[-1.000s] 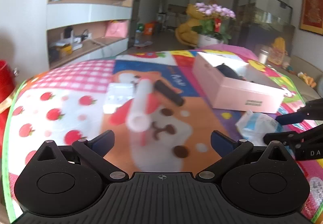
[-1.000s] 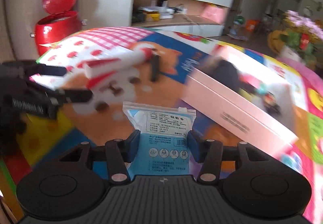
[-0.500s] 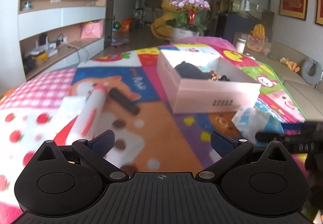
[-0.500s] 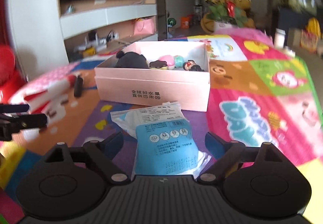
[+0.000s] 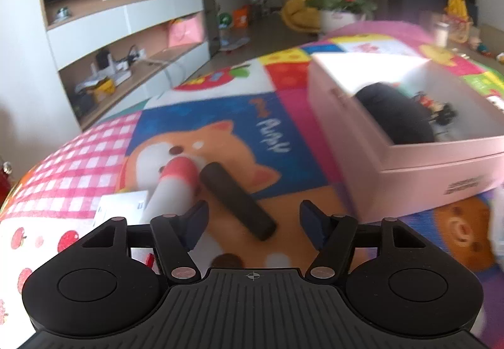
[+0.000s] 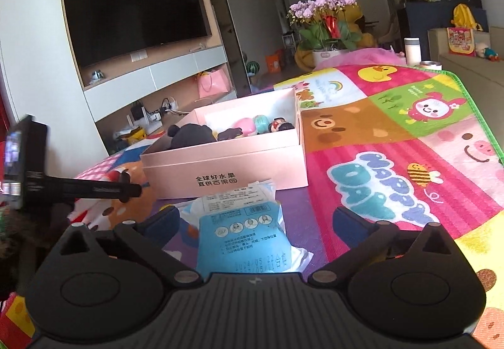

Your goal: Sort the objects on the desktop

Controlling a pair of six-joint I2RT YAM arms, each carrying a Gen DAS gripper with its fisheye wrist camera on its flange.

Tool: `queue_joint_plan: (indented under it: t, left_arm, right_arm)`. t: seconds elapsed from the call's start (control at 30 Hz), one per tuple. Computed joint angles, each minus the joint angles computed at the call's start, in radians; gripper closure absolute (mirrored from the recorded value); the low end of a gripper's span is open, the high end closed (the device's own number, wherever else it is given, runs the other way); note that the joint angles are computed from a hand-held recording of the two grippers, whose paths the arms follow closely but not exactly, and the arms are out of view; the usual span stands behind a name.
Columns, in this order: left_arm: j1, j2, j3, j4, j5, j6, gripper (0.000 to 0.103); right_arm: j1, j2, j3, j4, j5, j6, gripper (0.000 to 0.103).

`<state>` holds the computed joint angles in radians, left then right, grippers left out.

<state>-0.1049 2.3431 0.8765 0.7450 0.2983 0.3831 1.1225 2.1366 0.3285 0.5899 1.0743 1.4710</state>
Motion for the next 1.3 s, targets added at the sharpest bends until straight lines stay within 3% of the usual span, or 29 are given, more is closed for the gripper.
queue_joint_plan:
  t: [0.07, 0.13, 0.2, 0.4, 0.57, 0.67, 0.73, 0.83, 0.93, 1.0, 1.07, 1.17, 1.3]
  left_arm:
    - [0.01, 0.003, 0.007, -0.002, 0.014, -0.009, 0.043]
    - [0.018, -0.017, -0.007, -0.02, 0.023, 0.022, 0.073]
    - [0.028, -0.043, -0.033, -0.047, 0.051, 0.064, 0.084]
    - [0.115, -0.154, -0.246, -0.047, 0.212, 0.275, 0.084]
    - [0.254, -0.258, -0.388, -0.212, 0.407, 0.538, 0.083]
    - [0.313, -0.274, -0.41, -0.268, 0.463, 0.589, 0.077]
    - [0.325, -0.263, -0.422, -0.225, 0.457, 0.567, 0.056]
    - [0.332, -0.244, -0.412, -0.169, 0.443, 0.505, 0.032]
    - [0.336, -0.214, -0.421, -0.019, 0.408, 0.393, 0.018]
    - [0.33, -0.18, -0.434, 0.125, 0.353, 0.318, 0.012]
    - [0.326, -0.162, -0.421, 0.175, 0.293, 0.271, 0.011]
    - [0.344, -0.159, -0.372, 0.118, 0.251, 0.223, 0.011]
    - [0.392, -0.179, -0.331, 0.003, 0.303, 0.195, 0.009]
  right_arm:
    - [-0.001, 0.006, -0.004, 0.011, 0.003, 0.013, 0.0]
    - [-0.003, 0.015, -0.016, 0.048, 0.004, 0.016, 0.0]
    - [-0.005, 0.024, -0.024, 0.072, 0.006, 0.028, 0.0]
    - [-0.019, 0.046, -0.047, 0.145, -0.006, 0.055, 0.0]
    - [-0.028, 0.049, -0.044, 0.147, -0.018, 0.053, 0.0]
    - [-0.036, 0.049, -0.042, 0.144, -0.029, 0.046, 0.0]
    - [-0.045, 0.048, -0.042, 0.147, -0.04, 0.04, 0.0]
    - [-0.059, 0.048, -0.041, 0.146, -0.061, 0.038, 0.0]
    - [-0.072, 0.048, -0.043, 0.149, -0.077, 0.047, 0.0]
    - [-0.083, 0.052, -0.048, 0.164, -0.093, 0.049, 0.0]
    - [-0.098, 0.059, -0.057, 0.196, -0.112, 0.042, 0.0]
    - [-0.118, 0.07, -0.071, 0.244, -0.141, 0.038, 0.0]
    - [-0.127, 0.085, -0.08, 0.287, -0.157, 0.033, 0.0]
